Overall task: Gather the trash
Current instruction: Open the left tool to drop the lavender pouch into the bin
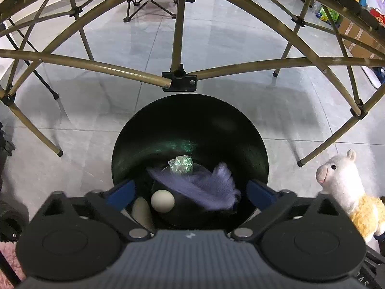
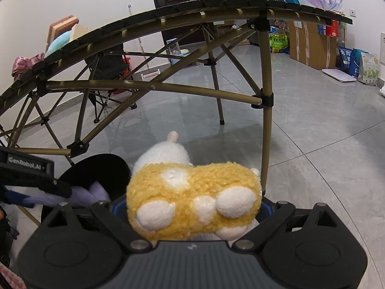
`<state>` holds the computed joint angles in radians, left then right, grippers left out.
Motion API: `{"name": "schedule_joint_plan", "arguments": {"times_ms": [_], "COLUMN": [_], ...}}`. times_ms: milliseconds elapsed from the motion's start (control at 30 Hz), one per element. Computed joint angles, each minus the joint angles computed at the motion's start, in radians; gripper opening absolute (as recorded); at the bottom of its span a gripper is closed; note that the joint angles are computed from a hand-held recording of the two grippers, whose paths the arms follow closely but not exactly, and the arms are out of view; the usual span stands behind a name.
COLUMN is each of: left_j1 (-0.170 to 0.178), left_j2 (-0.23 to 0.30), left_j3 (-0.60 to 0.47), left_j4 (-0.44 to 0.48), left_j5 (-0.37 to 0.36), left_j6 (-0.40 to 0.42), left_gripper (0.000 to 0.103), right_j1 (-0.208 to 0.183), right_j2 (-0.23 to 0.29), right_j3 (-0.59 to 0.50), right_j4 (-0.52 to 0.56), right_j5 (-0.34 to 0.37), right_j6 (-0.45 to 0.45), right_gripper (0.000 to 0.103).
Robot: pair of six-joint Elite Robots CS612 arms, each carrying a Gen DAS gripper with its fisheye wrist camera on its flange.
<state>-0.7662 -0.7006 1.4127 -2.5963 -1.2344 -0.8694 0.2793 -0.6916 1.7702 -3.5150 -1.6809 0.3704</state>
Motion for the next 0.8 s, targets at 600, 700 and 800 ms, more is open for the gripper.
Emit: {"name": "schedule_joint_plan", "arguments": {"times_ms": [600,700,800], "left_j1": [-0.003,-0.004,-0.004], "left_j2": [0.003,0.002,-0.001], "left_j3": [-0.011,-0.007,-0.002], "left_j4": [0.042,0.041,0.039], "left_j5": [-0.005,-0.003,0.001], "left_j6": [0.018,0.023,0.021], "left_gripper": [0.103,0.103,0.103], "right_j1": [0.001,0.001,0.001], "right_j2": [-0.002,-0.003,-0.004], "right_j3": [0.004,0.006,0.007], "right_j4": [-0.007,-0.009,-0.014], "right_j5": [-0.004,-0.002,0.001], "right_j6": [0.000,-0.003,-0.005], "right_gripper": [0.096,0.096,0.096]}}
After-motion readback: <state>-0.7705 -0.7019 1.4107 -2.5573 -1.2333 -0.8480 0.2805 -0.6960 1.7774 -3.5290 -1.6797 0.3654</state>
